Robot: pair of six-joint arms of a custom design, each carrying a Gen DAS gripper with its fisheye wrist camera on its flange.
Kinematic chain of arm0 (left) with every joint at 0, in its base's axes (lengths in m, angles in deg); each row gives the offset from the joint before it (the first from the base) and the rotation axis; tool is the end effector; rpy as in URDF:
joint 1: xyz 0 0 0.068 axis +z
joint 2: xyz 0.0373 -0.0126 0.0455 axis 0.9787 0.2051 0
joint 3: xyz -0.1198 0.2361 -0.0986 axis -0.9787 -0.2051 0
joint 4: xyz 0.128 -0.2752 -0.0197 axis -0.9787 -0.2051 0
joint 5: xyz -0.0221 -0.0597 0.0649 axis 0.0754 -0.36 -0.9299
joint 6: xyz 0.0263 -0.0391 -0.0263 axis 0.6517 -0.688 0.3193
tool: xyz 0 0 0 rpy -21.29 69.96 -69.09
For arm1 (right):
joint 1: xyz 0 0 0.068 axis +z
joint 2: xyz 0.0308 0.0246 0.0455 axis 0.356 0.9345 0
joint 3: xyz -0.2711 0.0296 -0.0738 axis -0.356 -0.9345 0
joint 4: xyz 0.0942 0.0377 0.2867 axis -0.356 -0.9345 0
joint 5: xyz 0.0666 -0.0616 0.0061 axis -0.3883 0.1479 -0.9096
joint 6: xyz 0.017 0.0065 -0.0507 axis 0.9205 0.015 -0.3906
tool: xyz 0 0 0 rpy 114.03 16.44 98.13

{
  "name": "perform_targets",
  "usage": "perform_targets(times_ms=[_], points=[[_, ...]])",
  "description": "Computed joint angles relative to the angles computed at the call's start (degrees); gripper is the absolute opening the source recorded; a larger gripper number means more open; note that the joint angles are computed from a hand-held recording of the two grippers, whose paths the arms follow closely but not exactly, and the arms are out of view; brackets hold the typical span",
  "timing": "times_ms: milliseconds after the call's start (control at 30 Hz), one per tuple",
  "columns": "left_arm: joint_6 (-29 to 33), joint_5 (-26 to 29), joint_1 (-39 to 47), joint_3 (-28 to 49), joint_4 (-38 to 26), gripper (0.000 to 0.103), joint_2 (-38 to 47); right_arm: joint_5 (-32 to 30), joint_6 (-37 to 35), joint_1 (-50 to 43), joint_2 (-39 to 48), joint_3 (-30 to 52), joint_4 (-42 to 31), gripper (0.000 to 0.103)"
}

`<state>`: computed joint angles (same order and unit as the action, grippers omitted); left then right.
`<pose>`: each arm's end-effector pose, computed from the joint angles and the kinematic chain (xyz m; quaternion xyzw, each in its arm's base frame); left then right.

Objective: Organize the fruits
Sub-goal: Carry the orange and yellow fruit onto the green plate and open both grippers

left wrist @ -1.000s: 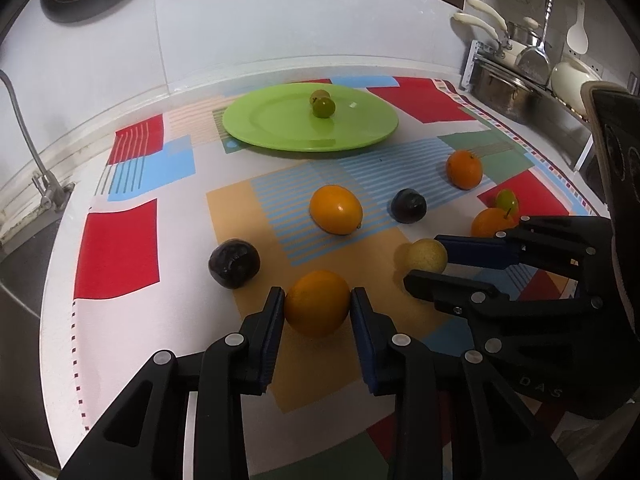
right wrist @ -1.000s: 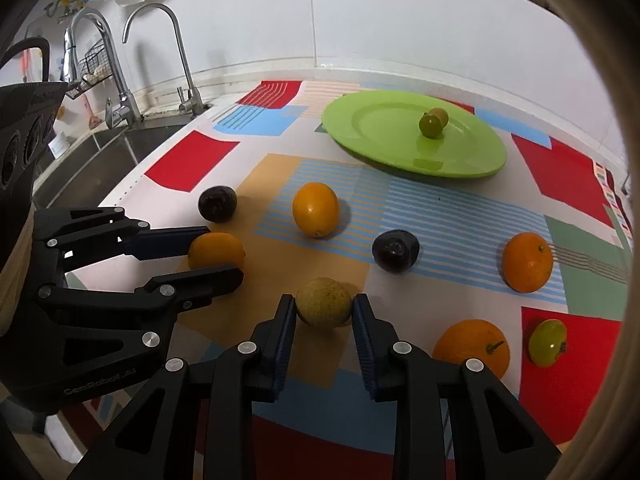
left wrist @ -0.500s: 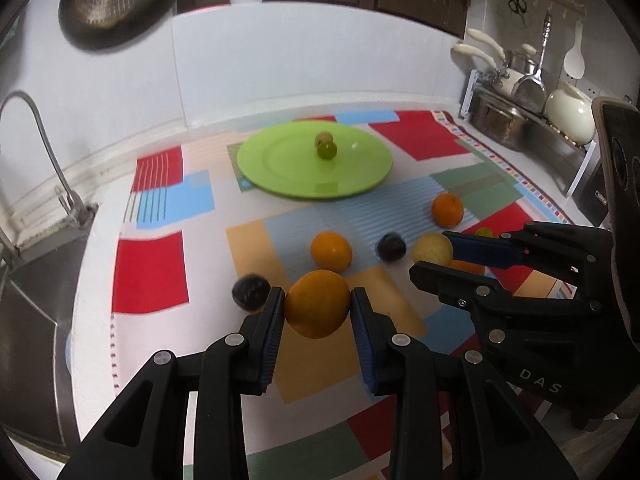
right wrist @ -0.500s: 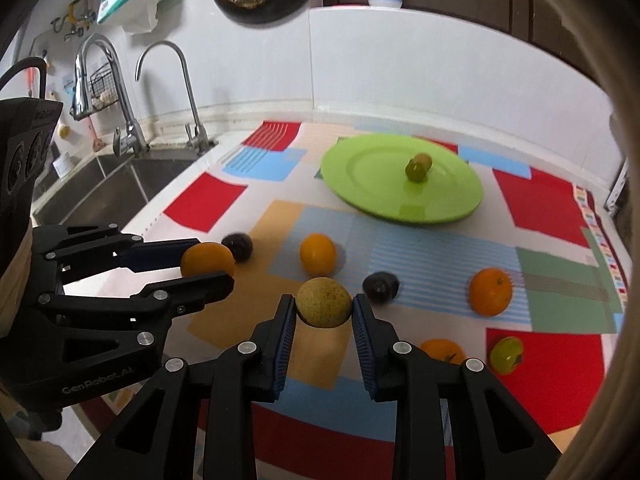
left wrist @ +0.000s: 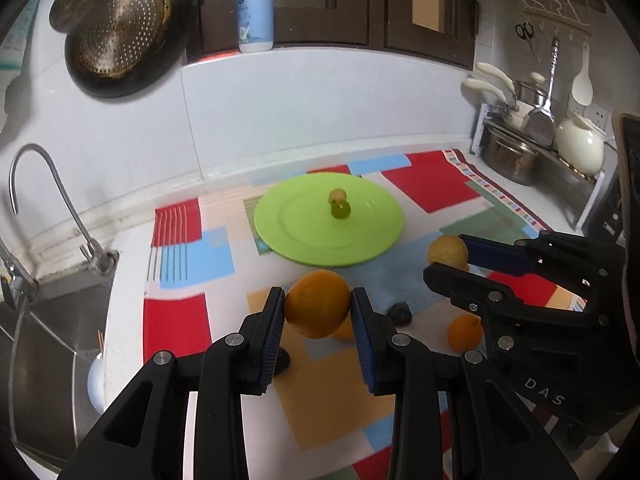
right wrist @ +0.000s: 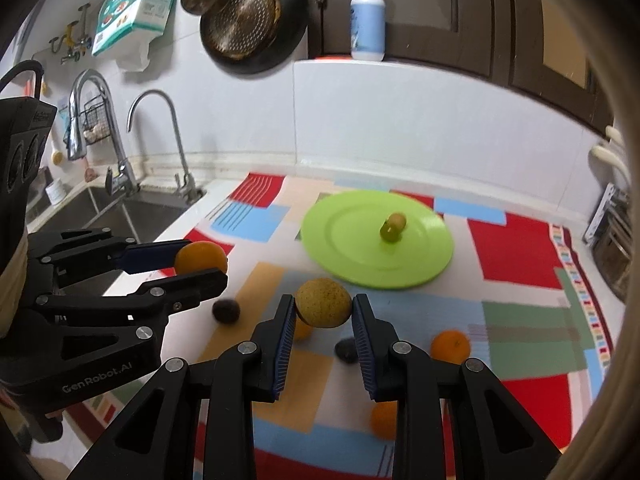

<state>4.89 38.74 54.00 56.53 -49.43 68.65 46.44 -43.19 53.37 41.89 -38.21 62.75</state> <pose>0.1836 -0.0884 0.1642 0.2854 0.8578 -0.1278 0.4080 0.1336 0.0664 0.1399 -0.0039 0.8939 -0.0118 0.4482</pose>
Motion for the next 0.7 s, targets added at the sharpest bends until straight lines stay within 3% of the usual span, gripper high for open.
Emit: perform_targets(times_ms=[233, 433, 700], points=[[-1.0, -0.5, -0.5, 4.9, 2.9, 0.033, 6.3, -3.5, -4.7, -6.4, 3.0, 3.6, 2.6, 0.03], [-1.0, -1.4, -1.3, 10.0, 5.1, 0.033, 13.3, -13.3, -9.5, -17.3, 11.4, 7.3, 8.8, 0.03], [-1.4, -0.8, -1.8, 17.7, 6.0, 0.033, 23.0, -19.4, -14.2, -25.3, 22.0, 12.5, 14.1, 0.03]])
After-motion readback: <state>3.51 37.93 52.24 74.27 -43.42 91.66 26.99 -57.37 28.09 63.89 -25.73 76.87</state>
